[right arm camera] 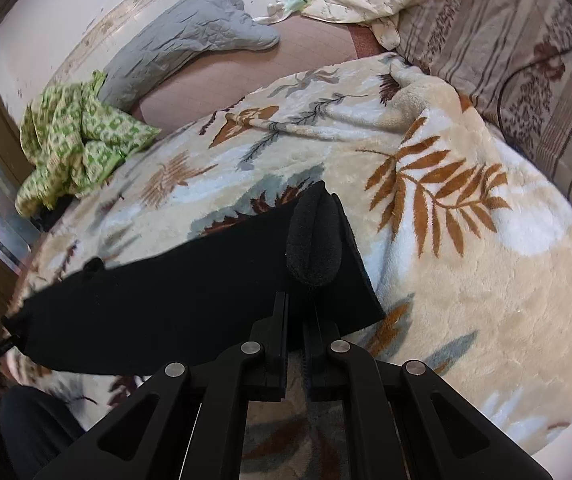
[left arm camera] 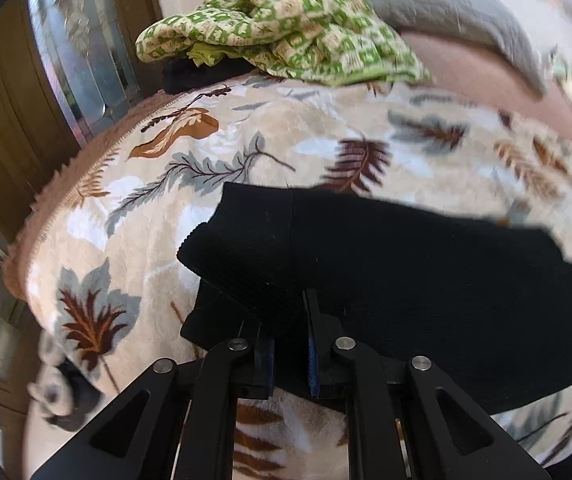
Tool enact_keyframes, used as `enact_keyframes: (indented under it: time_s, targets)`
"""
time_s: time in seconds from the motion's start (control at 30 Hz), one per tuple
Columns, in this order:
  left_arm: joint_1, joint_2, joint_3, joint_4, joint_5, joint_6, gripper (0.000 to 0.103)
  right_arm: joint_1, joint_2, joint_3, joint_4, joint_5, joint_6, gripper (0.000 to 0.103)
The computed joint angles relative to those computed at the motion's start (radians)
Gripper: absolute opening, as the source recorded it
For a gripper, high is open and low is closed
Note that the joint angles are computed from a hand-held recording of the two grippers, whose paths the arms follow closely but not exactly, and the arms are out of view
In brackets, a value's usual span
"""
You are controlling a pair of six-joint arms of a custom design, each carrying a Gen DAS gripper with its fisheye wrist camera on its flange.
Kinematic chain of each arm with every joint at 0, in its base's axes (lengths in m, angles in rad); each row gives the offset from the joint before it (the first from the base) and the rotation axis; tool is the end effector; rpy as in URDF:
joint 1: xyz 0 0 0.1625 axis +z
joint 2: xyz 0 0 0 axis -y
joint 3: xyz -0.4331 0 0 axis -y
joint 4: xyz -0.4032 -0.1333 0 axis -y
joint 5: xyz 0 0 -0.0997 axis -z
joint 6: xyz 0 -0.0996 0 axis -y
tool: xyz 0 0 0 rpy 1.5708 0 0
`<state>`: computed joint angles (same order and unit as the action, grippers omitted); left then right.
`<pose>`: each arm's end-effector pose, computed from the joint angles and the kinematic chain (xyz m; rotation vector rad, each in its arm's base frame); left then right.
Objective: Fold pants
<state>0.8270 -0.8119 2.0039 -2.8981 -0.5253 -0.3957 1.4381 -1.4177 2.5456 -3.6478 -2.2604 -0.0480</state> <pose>-0.2127 -0.5553 0.0661 0.2963 2.1810 -0.8091 0.0218 -0.3655 0.2625 -0.4943 -2.1618 1.0451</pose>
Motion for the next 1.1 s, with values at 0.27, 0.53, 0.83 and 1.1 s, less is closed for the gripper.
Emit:
enact_keyframes:
  time_s: [0.27,0.53,0.83,1.1]
  targets:
    - [0.143,-0.043,-0.188,-0.056,-0.359,0.127,0.007,-0.117,-0.15,-0.091,0.222,0.309,0.125,0.004]
    - [0.197,0.103,-0.423,-0.01,-0.325,0.195,0.007,-0.119,-0.012,-0.29,0.254,0.323,0.053,0.004]
    - [0.265,0.241,-0.619,0.107,-0.356,0.065,0.012,-0.122,0.122,-0.43,0.196,0.31,-0.059,0.004]
    - [0.304,0.255,-0.663,0.085,-0.454,0.085,0.032,-0.163,0.146,-0.447,0.124,0.358,-0.001,0.05]
